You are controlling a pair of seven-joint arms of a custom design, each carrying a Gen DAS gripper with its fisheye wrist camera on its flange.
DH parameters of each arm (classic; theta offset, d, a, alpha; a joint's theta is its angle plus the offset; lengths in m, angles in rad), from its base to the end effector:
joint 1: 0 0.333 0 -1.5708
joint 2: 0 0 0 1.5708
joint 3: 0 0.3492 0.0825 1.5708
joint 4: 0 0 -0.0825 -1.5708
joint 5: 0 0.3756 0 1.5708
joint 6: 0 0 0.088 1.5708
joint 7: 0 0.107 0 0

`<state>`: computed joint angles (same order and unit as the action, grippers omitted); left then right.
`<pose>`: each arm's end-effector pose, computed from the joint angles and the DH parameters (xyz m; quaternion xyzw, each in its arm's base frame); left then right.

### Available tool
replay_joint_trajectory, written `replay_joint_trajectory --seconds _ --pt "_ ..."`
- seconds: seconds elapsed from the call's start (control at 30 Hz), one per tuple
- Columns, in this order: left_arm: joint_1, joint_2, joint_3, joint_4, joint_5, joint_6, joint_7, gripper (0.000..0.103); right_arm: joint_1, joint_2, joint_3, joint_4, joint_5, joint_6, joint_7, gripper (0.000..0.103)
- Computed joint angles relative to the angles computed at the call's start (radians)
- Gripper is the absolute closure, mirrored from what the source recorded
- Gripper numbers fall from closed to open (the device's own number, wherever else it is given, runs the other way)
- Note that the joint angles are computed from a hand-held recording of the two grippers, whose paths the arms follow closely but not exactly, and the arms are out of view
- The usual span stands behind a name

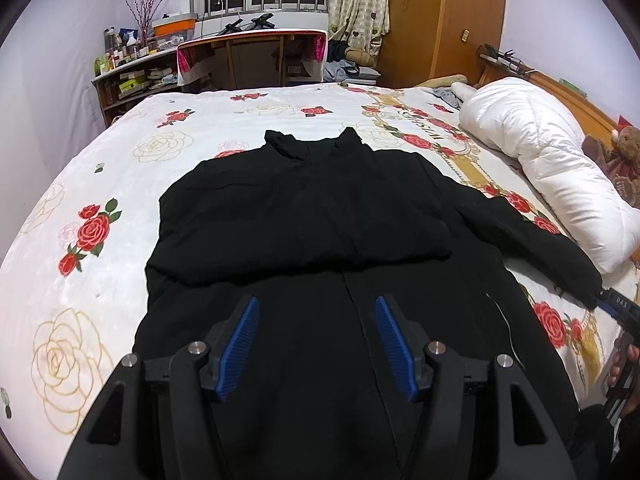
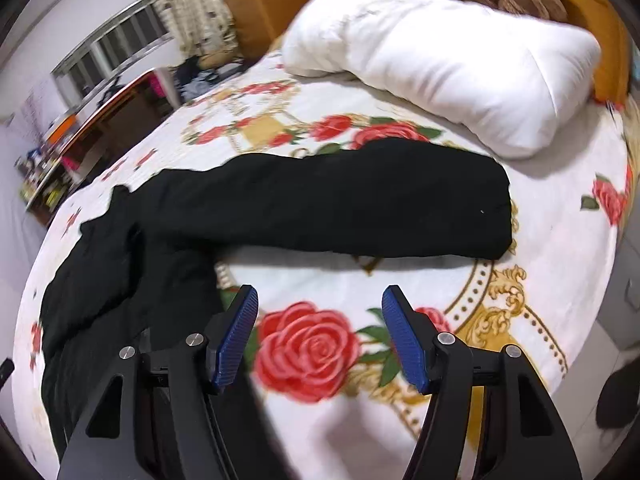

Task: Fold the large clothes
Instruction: 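Grasp the other sleeve with the right gripper and fold it across the coat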

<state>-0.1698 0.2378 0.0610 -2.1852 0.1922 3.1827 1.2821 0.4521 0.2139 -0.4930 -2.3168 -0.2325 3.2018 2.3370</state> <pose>0.6022 -0.0856 0.4064 -0.6492 0.6642 -0.2858 0.2359 0.5707 0.0085 0.3776 -0.4697 0.8139 -0.2080 0.2716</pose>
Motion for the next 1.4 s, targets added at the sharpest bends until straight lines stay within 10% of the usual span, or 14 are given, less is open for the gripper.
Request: replay_joint_trajectory --seconds 0.23,0.83,0.9,1.03,1.2,1.4 --pt "0.022 0.085 -0.032 0.106 -0.014 -0.042 0.019 0.041 -0.401 0.1 0.38 0.073 0.214 -0.01 -0.123 0.038" --pt "0.101 0.263 -0.111 0.269 -0.094 -0.128 0.071 0.041 -0.766 0.3 0.727 0.209 0.361 0.164 -0.094 0.035" --pt "0.104 0.255 -0.111 0.257 -0.098 -0.122 0.074 0.041 -0.747 0.302 0.701 0.229 0.351 0.142 -0.073 0.038" --pt "0.109 0.227 -0.103 0.226 -0.103 -0.108 0.074 0.041 -0.622 0.27 0.576 0.246 0.362 0.097 -0.084 0.086" --pt "0.142 0.182 -0.118 0.177 -0.124 -0.079 0.082 0.041 -0.465 0.19 0.439 0.239 0.357 0.093 -0.136 0.09" --pt "0.228 0.127 -0.178 0.109 -0.176 -0.03 0.116 0.041 -0.408 0.111 0.449 0.289 0.315 0.087 -0.237 0.091"
